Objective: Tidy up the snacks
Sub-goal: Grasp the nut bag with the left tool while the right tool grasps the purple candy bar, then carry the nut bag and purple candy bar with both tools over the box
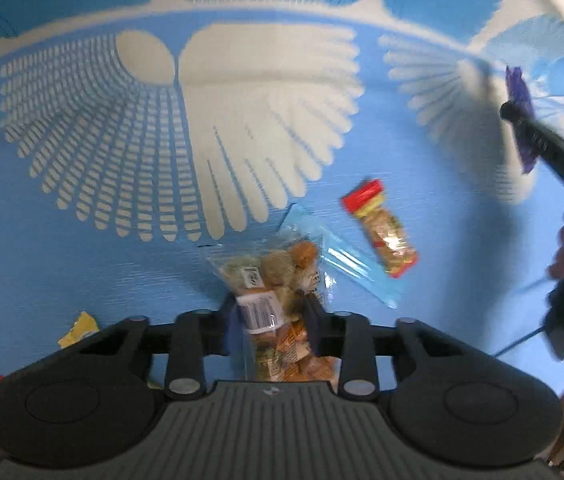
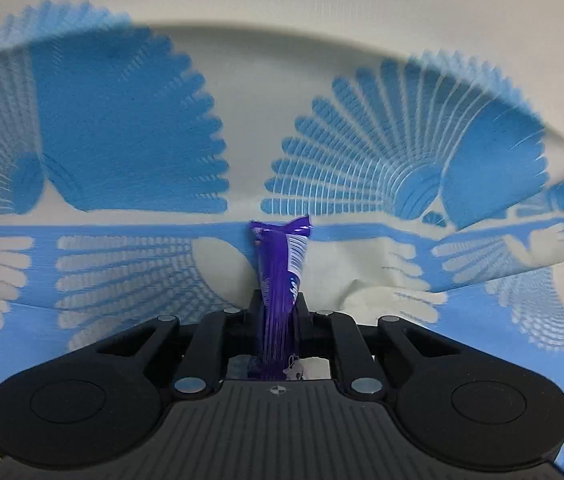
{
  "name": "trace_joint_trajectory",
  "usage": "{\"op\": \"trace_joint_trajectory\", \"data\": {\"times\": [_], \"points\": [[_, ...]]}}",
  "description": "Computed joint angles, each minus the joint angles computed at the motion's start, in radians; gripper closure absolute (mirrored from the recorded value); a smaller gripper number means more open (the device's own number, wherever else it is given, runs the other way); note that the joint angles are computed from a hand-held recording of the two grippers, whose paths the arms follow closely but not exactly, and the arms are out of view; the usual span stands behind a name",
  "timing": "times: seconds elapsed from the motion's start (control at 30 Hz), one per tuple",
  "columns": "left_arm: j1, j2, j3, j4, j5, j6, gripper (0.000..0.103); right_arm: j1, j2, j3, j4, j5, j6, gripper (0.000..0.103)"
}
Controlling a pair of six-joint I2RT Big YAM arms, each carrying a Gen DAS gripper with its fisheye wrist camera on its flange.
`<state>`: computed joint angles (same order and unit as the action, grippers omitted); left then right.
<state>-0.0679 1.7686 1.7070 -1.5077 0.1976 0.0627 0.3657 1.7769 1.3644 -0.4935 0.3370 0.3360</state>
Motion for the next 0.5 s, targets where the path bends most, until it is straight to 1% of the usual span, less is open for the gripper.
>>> {"op": "trace_joint_trajectory", "data": {"times": [0.13, 0.17, 0.2, 0.27, 0.33, 0.4, 0.5], "points": [[0.028, -0.105, -0.038, 0.045, 0.022, 0.092, 0.074, 0.043, -0.125, -0.091, 0.062, 0.053, 0.095, 0.089], [0.039, -0.128, -0.035, 0.05, 0.036, 0.114, 0.074, 0.049, -0.153, -0.084, 0.039, 0.065, 0.114, 0.089], [0.047, -0.161, -0.052, 0.069, 0.05, 0.137, 0.075, 0.061, -0.184, -0.083, 0.015, 0.082, 0.141, 0.089], [0.065, -0.236, -0.084, 0.112, 0.082, 0.185, 0.075, 0.096, -0.241, -0.103, 0.002, 0.117, 0.181, 0.089], [0.095, -0.292, -0.1, 0.13, 0.133, 0.231, 0.075, 0.146, -0.29, -0.119, -0.01, 0.158, 0.204, 0.089], [0.132, -0.333, -0.094, 0.12, 0.181, 0.274, 0.075, 0.19, -0.325, -0.121, -0.025, 0.191, 0.233, 0.089], [0.191, -0.392, -0.087, 0.098, 0.233, 0.315, 0.075, 0.283, -0.361, -0.097, -0.085, 0.269, 0.3, 0.089]]}}
